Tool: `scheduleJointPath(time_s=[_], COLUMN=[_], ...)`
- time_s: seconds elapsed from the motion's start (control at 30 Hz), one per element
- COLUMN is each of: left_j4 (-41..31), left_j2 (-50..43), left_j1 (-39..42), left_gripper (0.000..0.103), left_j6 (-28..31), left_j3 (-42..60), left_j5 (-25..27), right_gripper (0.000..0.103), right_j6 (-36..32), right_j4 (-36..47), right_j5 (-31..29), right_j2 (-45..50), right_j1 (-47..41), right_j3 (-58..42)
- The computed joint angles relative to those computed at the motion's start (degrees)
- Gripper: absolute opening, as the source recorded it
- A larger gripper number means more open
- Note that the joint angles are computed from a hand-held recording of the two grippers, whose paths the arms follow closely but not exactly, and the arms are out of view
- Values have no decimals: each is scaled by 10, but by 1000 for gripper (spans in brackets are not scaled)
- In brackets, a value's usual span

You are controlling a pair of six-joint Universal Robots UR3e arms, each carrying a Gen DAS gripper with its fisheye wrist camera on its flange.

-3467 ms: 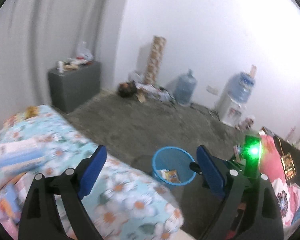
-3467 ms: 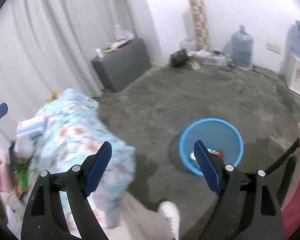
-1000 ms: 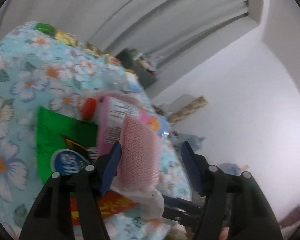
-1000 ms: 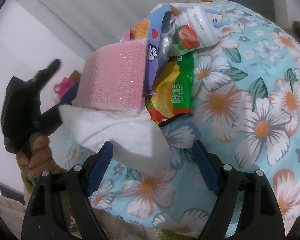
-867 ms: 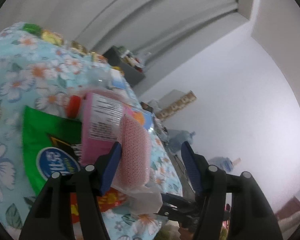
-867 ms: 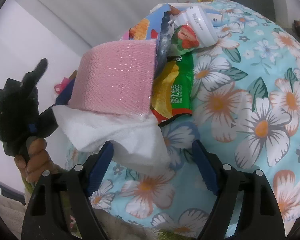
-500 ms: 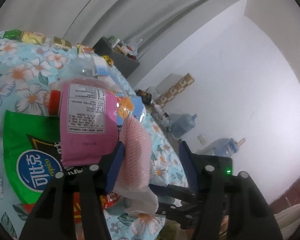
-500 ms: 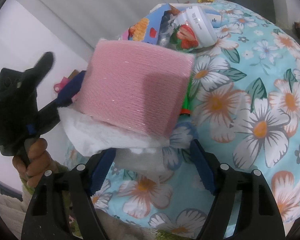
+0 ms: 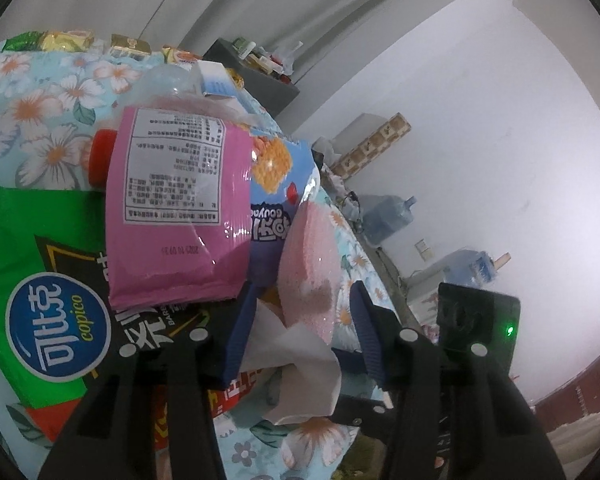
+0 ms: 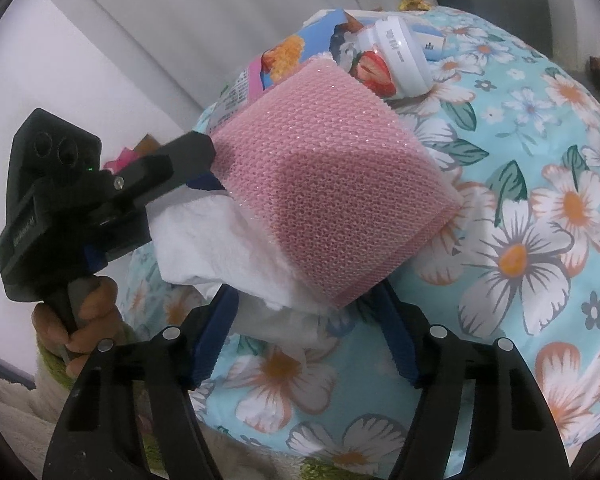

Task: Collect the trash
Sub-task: 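Grasp the pink mesh sponge with the right tool while the left tool grasps a white tissue, then lift the sponge and tissue and carry them toward the wastebasket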

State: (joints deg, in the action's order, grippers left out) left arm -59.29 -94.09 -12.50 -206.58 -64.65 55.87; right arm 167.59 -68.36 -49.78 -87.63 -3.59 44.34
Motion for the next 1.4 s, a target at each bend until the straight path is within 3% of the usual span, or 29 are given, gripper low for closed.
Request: scheduleJointPath(time_s=[0.4,0.6,0.87,1.13,1.4], left_j4=[-12,-55,-91,-120,-114], left_j2=[43,61,57,41,59], left_j1=[-1,-27,-79,-110,-111], left_gripper=[43,43,43,43,35], left_j6=[5,34,42,35,19], left_j3=[-34,-36,-22,-16,-39], left_j5=[15,37,105,136,137], right_gripper=[67,72,83,87,90], right_j6=[-126,-152,-73,-46,-46], right_j4=[125,134,-10,-23,-102], right_j5=[29,46,5,-41,-111], right_j2=[-34,-33,21,100,100], right_j1=[-139,-195,-95,-9,49], right_j3=[-51,-68,-85,-193,-156])
